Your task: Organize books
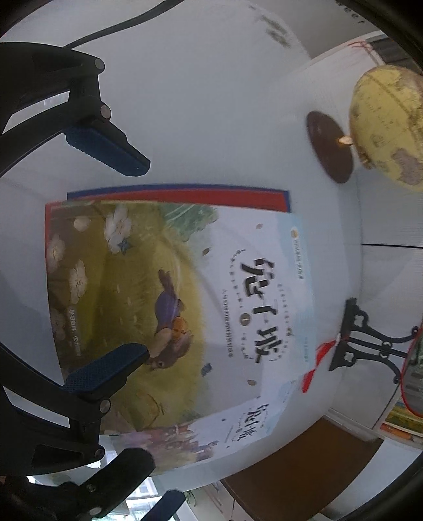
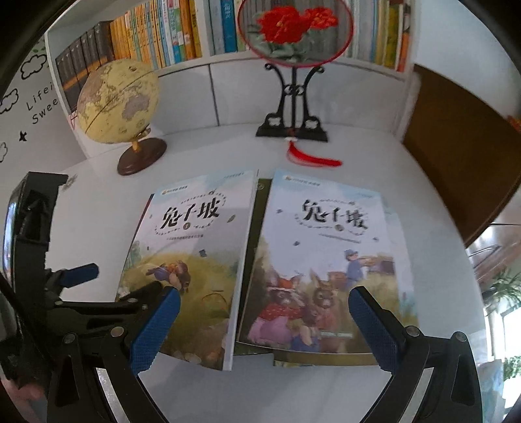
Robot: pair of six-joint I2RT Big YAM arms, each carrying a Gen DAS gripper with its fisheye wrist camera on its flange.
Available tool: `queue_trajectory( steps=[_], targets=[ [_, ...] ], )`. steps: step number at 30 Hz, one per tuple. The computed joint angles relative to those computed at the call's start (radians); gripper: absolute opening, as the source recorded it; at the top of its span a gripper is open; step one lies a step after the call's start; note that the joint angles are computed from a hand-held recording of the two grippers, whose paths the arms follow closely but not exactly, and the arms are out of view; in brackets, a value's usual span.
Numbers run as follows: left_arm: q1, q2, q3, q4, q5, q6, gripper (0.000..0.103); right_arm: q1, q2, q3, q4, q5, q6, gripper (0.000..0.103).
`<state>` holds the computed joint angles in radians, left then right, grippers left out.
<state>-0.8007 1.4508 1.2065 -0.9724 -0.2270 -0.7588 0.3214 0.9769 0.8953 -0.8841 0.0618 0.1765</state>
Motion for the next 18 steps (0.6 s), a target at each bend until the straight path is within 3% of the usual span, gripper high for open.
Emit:
queue_trajectory(
  steps=[6, 10, 11, 18],
  targets=[
    [0.004, -0.008, -0.022, 0.033, 0.004, -0.014, 0.103, -0.029, 0.035, -0.005, 0.004, -0.077, 0.003, 0.099],
    [0.056, -0.047, -0.1, 0.131, 0.161, -0.086, 0.103, -0.032, 0.045, -0.002, 0.002, -0.076, 0.005, 0.099],
    [0.062, -0.056, -0.113, 0.141, 0.166, -0.108, 0.103, -0.03, 0.046, -0.001, 0.005, -0.073, 0.003, 0.099],
    [0.077, -0.047, -0.101, 0.112, 0.224, -0.104, 0.103, -0.008, 0.049, 0.006, 0.011, -0.022, 0.005, 0.099]
  ],
)
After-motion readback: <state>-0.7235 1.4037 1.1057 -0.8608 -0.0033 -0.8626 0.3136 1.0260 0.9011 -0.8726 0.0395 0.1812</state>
